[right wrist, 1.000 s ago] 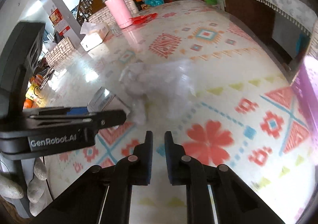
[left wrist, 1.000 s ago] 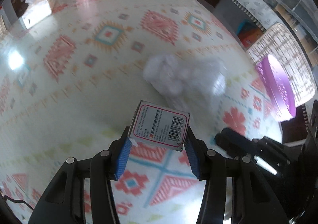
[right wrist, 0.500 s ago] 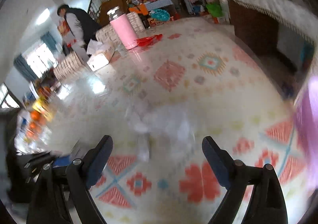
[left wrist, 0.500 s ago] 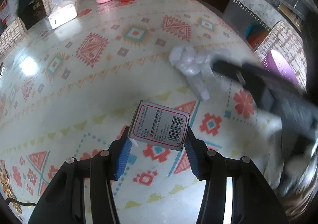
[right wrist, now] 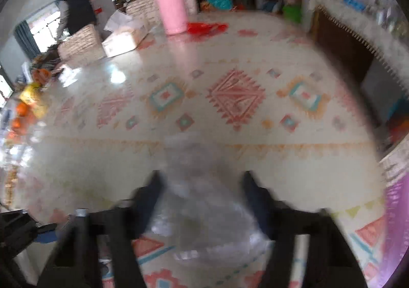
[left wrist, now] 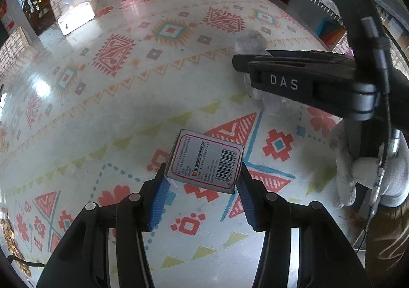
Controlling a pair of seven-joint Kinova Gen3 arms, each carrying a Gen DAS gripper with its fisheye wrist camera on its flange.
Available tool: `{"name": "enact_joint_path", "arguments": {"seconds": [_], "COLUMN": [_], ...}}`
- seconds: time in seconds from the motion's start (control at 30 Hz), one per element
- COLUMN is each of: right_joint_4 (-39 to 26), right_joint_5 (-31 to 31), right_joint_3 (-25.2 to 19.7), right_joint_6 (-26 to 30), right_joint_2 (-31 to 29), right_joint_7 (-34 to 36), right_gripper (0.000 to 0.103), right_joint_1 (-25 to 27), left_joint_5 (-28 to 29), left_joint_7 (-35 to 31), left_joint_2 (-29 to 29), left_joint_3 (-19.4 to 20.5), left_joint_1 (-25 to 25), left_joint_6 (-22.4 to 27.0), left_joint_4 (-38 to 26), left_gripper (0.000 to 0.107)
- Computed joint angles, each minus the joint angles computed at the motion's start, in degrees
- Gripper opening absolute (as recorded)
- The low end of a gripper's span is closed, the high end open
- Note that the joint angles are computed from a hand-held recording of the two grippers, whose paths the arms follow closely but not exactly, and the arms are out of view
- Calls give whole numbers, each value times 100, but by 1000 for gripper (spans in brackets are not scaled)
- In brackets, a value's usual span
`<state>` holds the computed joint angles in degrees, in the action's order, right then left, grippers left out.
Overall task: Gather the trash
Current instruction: 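Carry the white box and plastic bag toward the purple basket with both tools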
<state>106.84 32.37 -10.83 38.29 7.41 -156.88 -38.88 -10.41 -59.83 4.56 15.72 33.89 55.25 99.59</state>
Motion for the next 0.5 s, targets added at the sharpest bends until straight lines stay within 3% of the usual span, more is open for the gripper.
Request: {"name": "enact_joint_path", "arguments": {"seconds": [0.27,0.5], "right_joint_4": [535,992], "right_joint_5": [197,268], "right_joint_3": [-88,-597], "right_joint_6": [-323,28], "right_joint_2": [-435,-1060], "right_joint_7": [-817,-1352], "right_gripper": [42,42], "right_joint_1": [79,247], "left_joint_5": [-166,-27], "left_joint_7": [143,23], "left_joint_2": [-32,-107], "left_joint_3": [36,110], "left_joint_1": [84,120], "left_joint_6": [-33,-98], "left_joint_4": [69,97], "left_gripper": [50,50]}}
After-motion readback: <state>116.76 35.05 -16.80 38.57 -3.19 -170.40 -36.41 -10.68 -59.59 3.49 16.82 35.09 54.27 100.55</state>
